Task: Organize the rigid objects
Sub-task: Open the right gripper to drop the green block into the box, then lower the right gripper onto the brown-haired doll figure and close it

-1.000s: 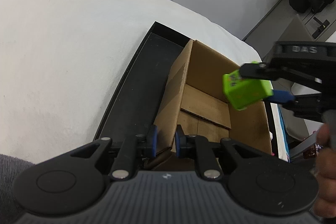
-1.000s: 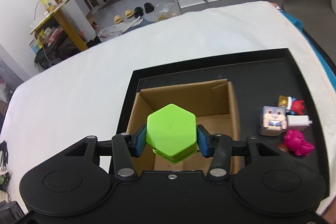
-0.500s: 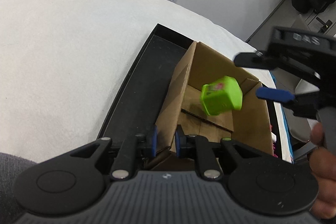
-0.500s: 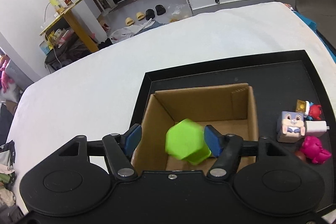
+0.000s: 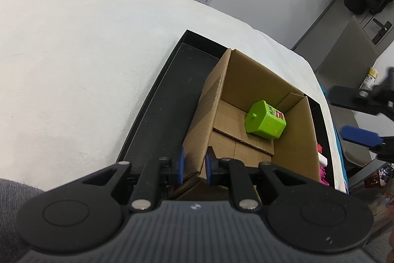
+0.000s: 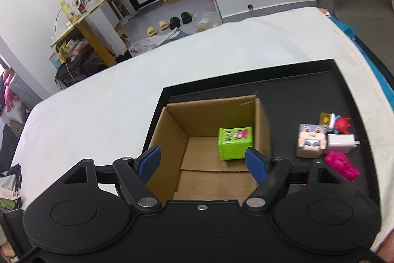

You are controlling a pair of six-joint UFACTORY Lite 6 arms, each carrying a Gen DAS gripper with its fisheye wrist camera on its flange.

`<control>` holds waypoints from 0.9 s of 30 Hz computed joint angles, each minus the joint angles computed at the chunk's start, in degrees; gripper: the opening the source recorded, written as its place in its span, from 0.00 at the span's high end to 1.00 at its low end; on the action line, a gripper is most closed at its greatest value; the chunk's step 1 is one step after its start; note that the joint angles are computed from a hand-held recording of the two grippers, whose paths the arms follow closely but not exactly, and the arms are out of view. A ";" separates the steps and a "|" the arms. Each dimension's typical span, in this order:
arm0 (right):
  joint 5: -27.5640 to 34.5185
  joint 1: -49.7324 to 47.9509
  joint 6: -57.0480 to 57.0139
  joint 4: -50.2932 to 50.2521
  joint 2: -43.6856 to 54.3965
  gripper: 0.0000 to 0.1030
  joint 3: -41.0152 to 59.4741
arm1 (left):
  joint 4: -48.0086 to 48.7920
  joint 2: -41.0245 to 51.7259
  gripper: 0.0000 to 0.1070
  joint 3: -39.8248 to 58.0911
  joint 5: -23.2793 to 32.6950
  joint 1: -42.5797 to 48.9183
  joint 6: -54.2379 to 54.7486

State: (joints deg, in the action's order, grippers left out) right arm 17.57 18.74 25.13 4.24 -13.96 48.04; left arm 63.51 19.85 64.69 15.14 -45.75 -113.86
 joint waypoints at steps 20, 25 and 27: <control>7.90 -19.77 -30.71 21.33 -11.32 0.25 -9.44 | -1.43 1.25 0.86 2.64 8.48 -3.34 -1.57; 7.88 -25.70 -41.56 32.20 -10.56 0.25 -13.41 | -0.09 1.38 0.86 3.00 11.84 -5.03 -3.97; 7.69 -27.38 -43.44 33.97 -9.54 0.25 -14.40 | -0.43 1.31 0.86 3.10 12.95 -5.39 -4.45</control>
State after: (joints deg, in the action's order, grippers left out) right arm 25.26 -8.64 -18.31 38.21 -23.50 33.64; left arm 63.08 21.16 67.79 28.09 -51.15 -118.31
